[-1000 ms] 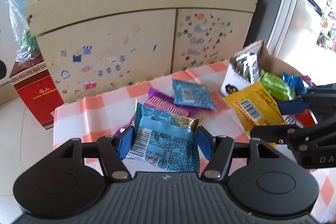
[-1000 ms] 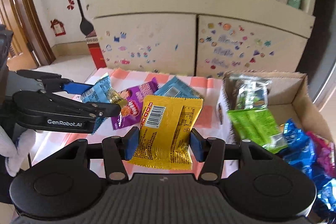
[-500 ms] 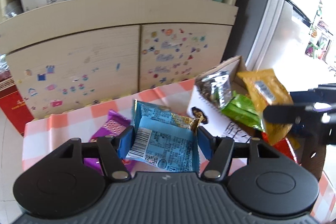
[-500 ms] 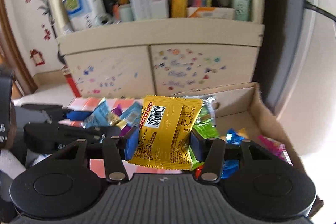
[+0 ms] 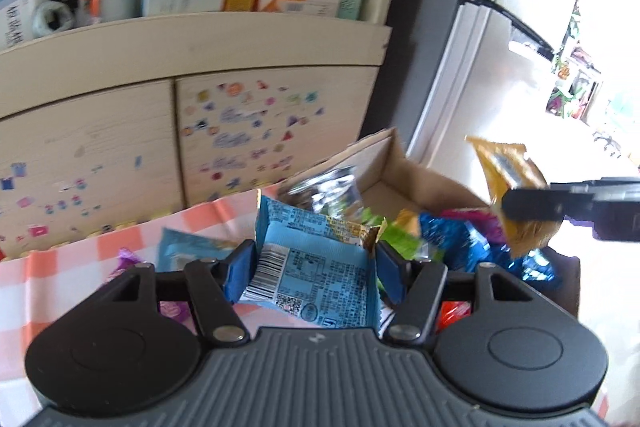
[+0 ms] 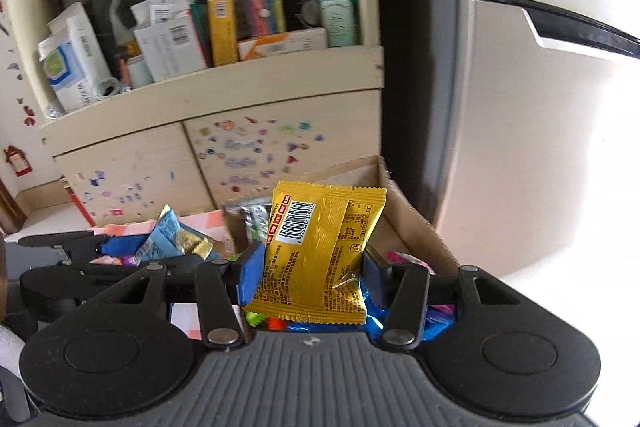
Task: Organize snacks
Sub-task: 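Lift the light blue and yellow bags and carry them over the box, then open both tools to drop the light blue and yellow bags into the box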
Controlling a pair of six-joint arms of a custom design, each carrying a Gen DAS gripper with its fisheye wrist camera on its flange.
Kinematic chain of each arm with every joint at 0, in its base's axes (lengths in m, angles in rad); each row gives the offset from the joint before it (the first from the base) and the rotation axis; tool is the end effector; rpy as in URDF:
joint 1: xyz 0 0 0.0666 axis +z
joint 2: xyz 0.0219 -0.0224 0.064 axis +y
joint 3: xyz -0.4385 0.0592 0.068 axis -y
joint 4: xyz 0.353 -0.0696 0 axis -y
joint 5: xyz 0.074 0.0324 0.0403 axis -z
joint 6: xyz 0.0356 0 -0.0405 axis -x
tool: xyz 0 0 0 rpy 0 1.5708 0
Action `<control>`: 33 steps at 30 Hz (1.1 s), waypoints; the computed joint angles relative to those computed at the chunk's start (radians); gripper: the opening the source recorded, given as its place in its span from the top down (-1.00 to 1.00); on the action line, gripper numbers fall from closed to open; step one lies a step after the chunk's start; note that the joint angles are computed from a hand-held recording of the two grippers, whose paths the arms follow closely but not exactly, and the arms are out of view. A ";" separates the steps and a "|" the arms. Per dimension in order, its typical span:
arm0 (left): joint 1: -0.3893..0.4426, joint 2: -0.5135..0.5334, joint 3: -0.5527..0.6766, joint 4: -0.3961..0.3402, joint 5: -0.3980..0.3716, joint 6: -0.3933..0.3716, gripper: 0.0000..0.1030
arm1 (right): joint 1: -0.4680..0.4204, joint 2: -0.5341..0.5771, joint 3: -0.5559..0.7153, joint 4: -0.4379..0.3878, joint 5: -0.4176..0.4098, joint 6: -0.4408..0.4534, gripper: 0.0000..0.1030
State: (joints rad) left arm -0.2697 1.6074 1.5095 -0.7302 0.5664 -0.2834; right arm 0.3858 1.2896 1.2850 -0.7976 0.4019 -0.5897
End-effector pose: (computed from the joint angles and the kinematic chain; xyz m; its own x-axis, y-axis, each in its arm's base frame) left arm 0.5032 -0.1593 0.4550 -0.5210 0.3888 -0.7598 0.7502 0.6332 -0.1904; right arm 0.3691 0.1345 0.4922 -0.6061 0.3063 -0.7341 0.2919 0.9441 0.1529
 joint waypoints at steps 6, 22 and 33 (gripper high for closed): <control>-0.044 -0.001 0.001 0.021 0.016 0.023 -0.23 | -0.019 -0.034 -0.027 -0.038 0.003 -0.024 -0.13; -0.113 0.014 -0.005 0.105 0.037 0.109 -0.63 | -0.044 -0.056 -0.052 -0.099 -0.008 -0.066 -0.40; -0.094 0.006 0.014 0.099 0.039 0.150 -0.76 | -0.038 -0.052 -0.048 -0.083 -0.006 -0.052 -0.50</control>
